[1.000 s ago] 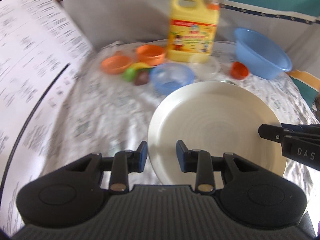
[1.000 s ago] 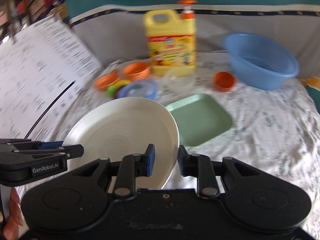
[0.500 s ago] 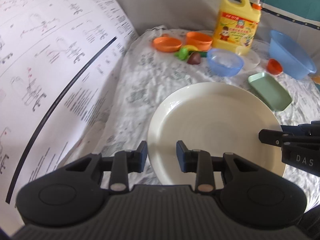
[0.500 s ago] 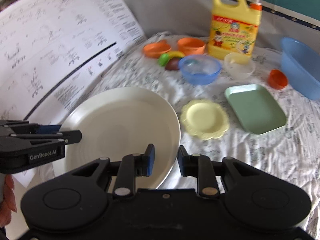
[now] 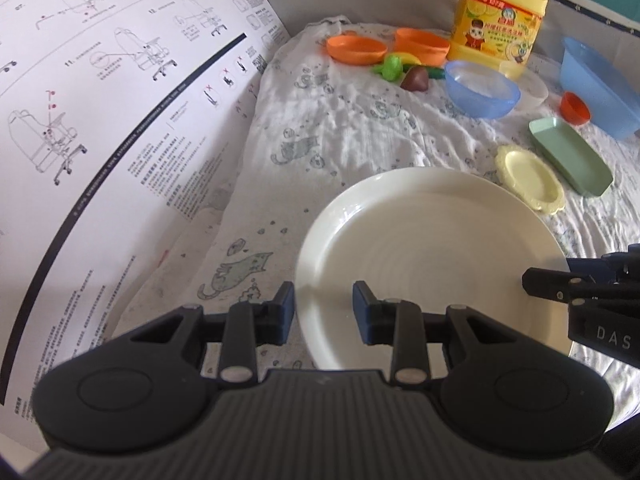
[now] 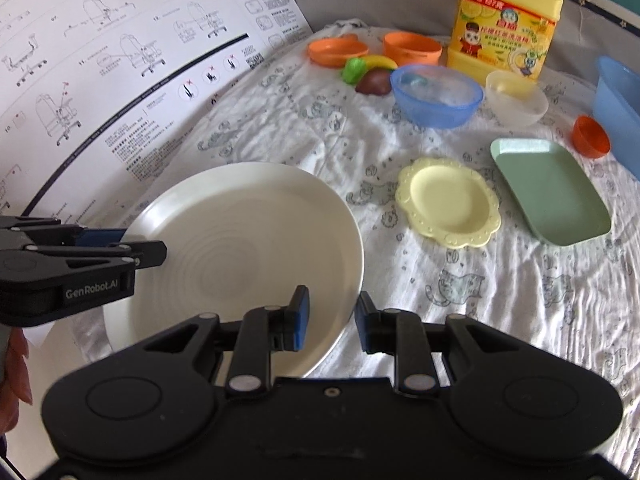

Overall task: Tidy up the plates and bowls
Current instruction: 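Lower the white plate onto the sheet and open both tools, then move both tools to the green square tray and close them on its rim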

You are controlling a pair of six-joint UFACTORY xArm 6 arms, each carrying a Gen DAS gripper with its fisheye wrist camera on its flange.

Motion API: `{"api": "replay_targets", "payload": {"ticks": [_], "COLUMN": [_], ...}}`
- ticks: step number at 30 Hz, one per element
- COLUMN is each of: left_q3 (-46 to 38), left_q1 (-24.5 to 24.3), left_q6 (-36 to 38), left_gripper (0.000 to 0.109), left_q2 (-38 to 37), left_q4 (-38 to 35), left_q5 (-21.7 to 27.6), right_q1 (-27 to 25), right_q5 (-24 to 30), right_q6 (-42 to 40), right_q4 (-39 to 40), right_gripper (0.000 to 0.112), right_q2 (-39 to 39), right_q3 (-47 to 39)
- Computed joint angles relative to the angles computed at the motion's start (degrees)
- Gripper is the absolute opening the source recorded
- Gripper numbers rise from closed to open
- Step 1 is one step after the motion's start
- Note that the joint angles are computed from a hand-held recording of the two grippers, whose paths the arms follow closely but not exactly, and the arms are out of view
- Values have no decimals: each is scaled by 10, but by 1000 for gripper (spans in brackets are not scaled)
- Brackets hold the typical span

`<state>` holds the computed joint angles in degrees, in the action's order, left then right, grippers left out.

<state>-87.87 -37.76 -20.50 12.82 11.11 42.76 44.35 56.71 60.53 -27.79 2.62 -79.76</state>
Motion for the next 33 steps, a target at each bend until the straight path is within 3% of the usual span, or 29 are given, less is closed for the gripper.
{"api": "replay_targets", "payload": {"ticks": [5,6,8,9,13,15,19,27,33], "left_q3": [-8,-7,-12,-14,-13,-15,-20,-67,-149], "left_q1": [-1,-1,-5,-7,-11,-12,-13,-20,-37], "left_q6": [5,4,-3,-11,-32,-40,-57,-65,-62], "left_gripper": [33,35,63,68,91,96,103,103,103], "left_q2": [14,15,19,20,20,19,18,35,80], "left_q4": [-12,-8,1,9,35,43,59,54,53], "left_q5": [11,7,9,9,-2,-5,-8,11,37], "right_q1": [-8,-10,-11,-11,-15,-19,-20,-26,-42], "right_q5": [-19,-24,-32,-36,-58,-75,-87,-93,-84], "right_q6": [-11,-11,-5,2,3,4,8,37,81], "right_q4": [22,26,21,10,6,15,10,-4,-25], "right_gripper": [29,37,61,74,91,100,103,103,103], "right_q2": [-8,-10,-17,-22,-38,-47,-62,-96,-141], "right_q3": [24,29,38,43,60,73,87,115,157]}}
